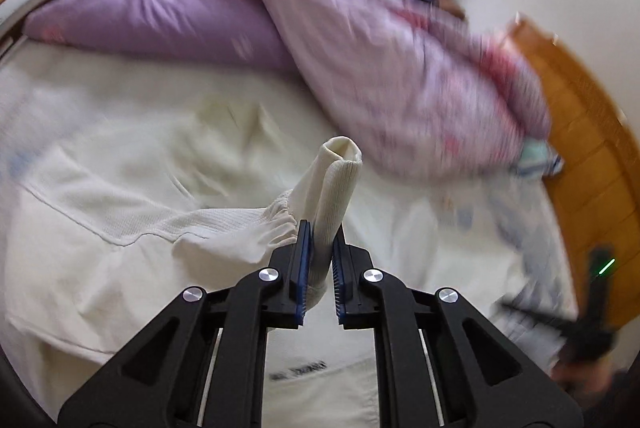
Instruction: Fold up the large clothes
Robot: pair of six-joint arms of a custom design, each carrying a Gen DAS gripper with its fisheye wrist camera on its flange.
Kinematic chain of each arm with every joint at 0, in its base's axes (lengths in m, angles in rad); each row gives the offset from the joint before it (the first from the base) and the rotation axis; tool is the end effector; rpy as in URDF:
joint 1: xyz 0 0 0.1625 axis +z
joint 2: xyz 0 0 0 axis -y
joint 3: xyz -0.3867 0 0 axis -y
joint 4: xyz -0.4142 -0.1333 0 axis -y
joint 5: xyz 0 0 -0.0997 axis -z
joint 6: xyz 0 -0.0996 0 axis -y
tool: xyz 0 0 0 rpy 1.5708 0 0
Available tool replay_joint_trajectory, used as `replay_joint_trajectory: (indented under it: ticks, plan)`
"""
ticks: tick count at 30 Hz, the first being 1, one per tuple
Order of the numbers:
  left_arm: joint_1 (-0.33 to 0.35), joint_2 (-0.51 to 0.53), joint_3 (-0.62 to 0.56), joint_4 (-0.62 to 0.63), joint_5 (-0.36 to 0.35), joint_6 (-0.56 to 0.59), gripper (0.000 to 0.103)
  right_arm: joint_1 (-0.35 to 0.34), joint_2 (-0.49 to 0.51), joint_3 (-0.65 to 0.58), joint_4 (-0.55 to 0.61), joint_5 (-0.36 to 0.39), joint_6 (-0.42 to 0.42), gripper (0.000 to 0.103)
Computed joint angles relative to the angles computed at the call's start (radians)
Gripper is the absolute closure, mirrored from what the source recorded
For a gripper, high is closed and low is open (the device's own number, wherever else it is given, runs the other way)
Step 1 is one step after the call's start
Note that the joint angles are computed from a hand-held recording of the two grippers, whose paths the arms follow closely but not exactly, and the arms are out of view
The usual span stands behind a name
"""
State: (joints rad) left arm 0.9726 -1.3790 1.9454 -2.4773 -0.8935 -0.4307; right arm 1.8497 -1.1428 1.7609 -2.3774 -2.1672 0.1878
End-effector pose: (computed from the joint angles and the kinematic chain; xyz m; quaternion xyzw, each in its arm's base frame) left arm -0.1441 -0.5590 0.2799 0.0217 0.9310 -0.3001 0.2065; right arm 0.2427 -0.5665 0.2120 0.0157 -0.9519 0.1552 0.2638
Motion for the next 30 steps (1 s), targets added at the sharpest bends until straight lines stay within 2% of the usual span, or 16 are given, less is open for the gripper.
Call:
replay_joint_trajectory:
  ticks: [6,8,10,11,13,14,16,18,20,22,24,26,27,28,29,30]
  plan:
    - [0.024,0.172,-0.019,0.015,-0.056,-0.133,0.092,-0.129,-0.131,0.018,0.003,0.012,0.064,0.096]
    - [0.015,0.202,-0.025,0.011,-0.04,-0.144,0.092,-0.16,-0.156,0.019,0.0,-0.013,0.104,0.094]
    - [0.008,0.229,-0.036,-0.023,-0.036,-0.13,0.092,-0.208,-0.184,0.024,-0.026,-0.005,0.144,0.091]
    - [0.007,0.235,-0.036,-0.02,-0.036,-0.129,0.092,-0.225,-0.189,0.018,-0.028,-0.012,0.166,0.089]
    - [0.013,0.248,-0.055,0.041,-0.038,-0.134,0.091,-0.263,-0.198,-0.005,0.008,-0.03,0.207,0.076]
    - [0.017,0.259,-0.07,0.071,-0.05,-0.149,0.087,-0.273,-0.198,-0.015,0.019,-0.047,0.226,0.074]
    - [0.026,0.269,-0.071,0.08,-0.084,-0.155,0.078,-0.302,-0.201,-0.028,0.028,-0.04,0.268,0.056]
    - [0.023,0.269,-0.058,0.054,-0.107,-0.156,0.059,-0.32,-0.187,-0.047,0.043,-0.04,0.307,0.055]
    - [0.017,0.254,-0.035,0.0,-0.141,-0.15,0.046,-0.342,-0.185,-0.046,0.019,-0.035,0.333,0.054]
    - [-0.001,0.225,0.001,-0.074,-0.146,-0.131,0.045,-0.348,-0.171,-0.064,0.088,-0.074,0.418,0.052]
    - [-0.026,0.203,0.028,-0.1,-0.08,-0.128,0.036,-0.372,-0.186,-0.043,0.041,-0.022,0.425,0.049]
    - [-0.031,0.198,0.029,-0.056,-0.01,-0.164,0.036,-0.4,-0.197,-0.01,-0.012,0.037,0.424,0.049]
    - [-0.019,0.203,0.018,-0.015,-0.001,-0.198,0.036,-0.422,-0.208,0.022,-0.084,0.113,0.395,0.049]
    - [-0.005,0.21,0.006,0.022,-0.004,-0.226,0.036,-0.435,-0.214,0.046,-0.137,0.153,0.374,0.049]
    - [0.012,0.221,-0.01,0.08,-0.005,-0.26,0.036,-0.439,-0.215,0.056,-0.158,0.152,0.364,0.049]
    - [0.027,0.235,-0.019,0.107,-0.008,-0.268,0.036,-0.444,-0.219,0.072,-0.189,0.161,0.349,0.06]
